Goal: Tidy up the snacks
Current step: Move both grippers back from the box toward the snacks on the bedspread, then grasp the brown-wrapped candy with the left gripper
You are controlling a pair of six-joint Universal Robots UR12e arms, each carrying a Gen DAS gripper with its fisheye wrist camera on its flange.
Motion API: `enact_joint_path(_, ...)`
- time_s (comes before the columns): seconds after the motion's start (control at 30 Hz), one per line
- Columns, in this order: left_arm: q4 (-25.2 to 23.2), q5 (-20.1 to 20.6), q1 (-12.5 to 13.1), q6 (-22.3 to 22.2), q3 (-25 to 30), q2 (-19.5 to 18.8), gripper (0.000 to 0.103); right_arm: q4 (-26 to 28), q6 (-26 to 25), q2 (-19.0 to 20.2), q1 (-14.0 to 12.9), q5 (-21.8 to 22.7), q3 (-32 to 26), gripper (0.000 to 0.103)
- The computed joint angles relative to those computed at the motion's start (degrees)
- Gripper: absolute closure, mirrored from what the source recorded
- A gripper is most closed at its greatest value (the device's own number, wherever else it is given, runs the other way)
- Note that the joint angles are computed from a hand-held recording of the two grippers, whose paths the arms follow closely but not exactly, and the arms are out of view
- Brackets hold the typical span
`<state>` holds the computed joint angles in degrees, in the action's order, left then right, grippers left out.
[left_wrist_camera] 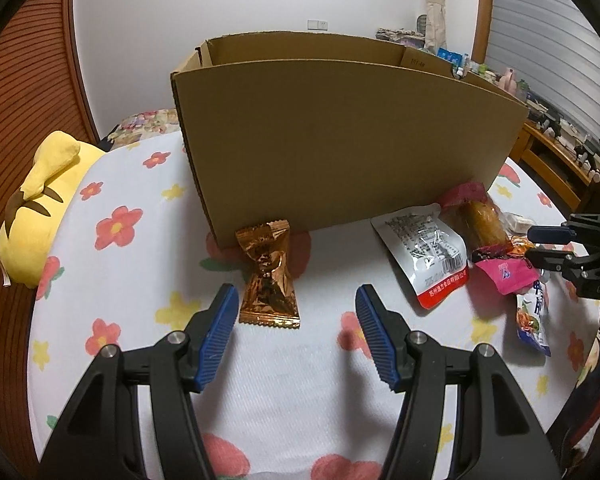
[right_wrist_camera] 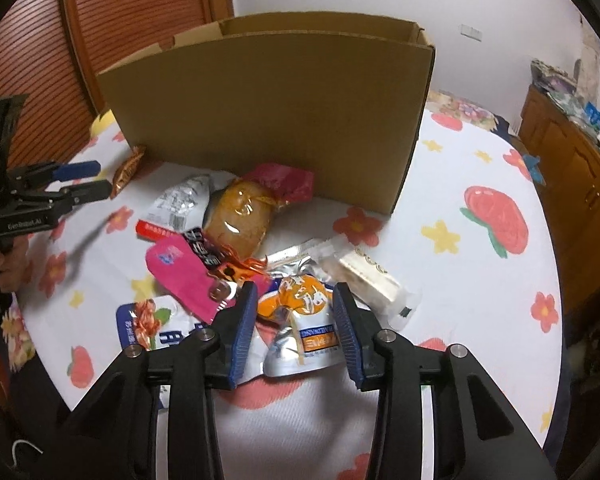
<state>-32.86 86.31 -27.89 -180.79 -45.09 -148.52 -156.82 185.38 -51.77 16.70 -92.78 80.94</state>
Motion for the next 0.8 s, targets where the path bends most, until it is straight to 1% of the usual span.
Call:
enact_joint_path(0.17,-0.5,0.0,0.0,-0.1,0.5,-0.3,0.042,2.9,-1.7,0.1,0.1,-0.2,-0.7,0.057)
enact_joint_path(0.23,-0.7,0.1,0.0,0.0,0.9,-0.5,0.042,3.2,-1.9,0.3,0.1,-0.5,-1.0,0.052)
enact_joint_path(0.3,-1.1,0.1,0.0,0.1,1.3,-0.7,0.042,3.1,-1.9,0.4,0.1,-0.5,-1.1,0.051)
enact_joint_path(0.43,-1.6,0.3,-0.1,0.4,2.1,-1.0,0.041,2.3,-1.2,0.6,0.0,-0.3,-0.8,0.047)
enact_joint_path(0.6,-3.7,0.5,0.2,0.2,4.9,-2.3,0.042,-0.1,-1.9,1.0,0.5,-2.5,-0.2,0.043)
enact_joint_path(0.67,-4.5,0.7,0.3,0.2,5.9,-2.8,0.042,-2.0,-1.9,1.1,0.6,-2.9,0.2,0.041)
enact_joint_path(0.8,-5.6,1.7,0.3,0.6,8.0,-3.8,0.042,-3.6,-1.7,1.0,0.5,-2.8,1.0,0.041)
